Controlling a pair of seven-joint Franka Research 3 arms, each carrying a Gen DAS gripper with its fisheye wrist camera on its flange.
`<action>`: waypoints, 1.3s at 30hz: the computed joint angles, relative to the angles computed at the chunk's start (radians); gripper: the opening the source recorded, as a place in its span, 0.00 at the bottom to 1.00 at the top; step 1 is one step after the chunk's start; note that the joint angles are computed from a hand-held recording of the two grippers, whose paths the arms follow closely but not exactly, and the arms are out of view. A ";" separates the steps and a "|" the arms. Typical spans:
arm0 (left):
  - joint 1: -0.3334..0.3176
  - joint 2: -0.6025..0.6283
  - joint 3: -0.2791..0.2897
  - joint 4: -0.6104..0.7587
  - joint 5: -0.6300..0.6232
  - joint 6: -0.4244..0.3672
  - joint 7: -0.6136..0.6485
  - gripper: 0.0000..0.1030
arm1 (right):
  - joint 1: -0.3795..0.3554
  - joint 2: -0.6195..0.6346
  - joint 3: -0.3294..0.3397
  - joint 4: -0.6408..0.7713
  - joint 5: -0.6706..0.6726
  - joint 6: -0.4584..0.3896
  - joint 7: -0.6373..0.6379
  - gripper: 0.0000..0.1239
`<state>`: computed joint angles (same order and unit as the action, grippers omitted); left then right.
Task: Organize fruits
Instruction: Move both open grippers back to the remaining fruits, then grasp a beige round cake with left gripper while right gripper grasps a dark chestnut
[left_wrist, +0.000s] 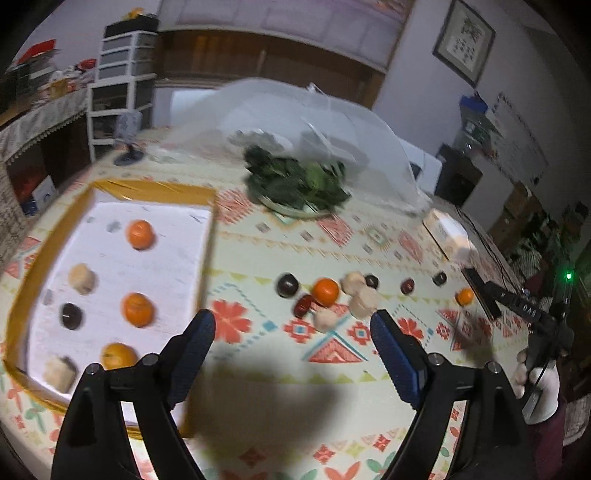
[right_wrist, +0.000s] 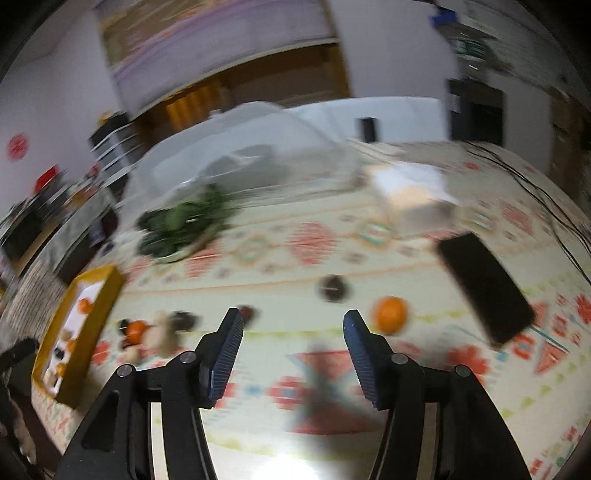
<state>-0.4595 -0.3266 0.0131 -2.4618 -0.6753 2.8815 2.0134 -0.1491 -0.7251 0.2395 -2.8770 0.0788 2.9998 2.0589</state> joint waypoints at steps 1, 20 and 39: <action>0.002 0.012 -0.009 0.006 0.009 -0.002 -0.008 0.83 | 0.001 -0.001 -0.018 -0.009 0.005 0.000 -0.005 0.49; 0.001 0.209 -0.145 0.130 -0.023 0.034 0.108 0.83 | -0.150 0.183 0.071 0.021 -0.014 0.136 0.044 0.49; 0.138 0.415 -0.347 0.273 0.355 0.093 -0.008 0.45 | 0.078 0.421 -0.170 0.240 0.104 0.024 -0.226 0.49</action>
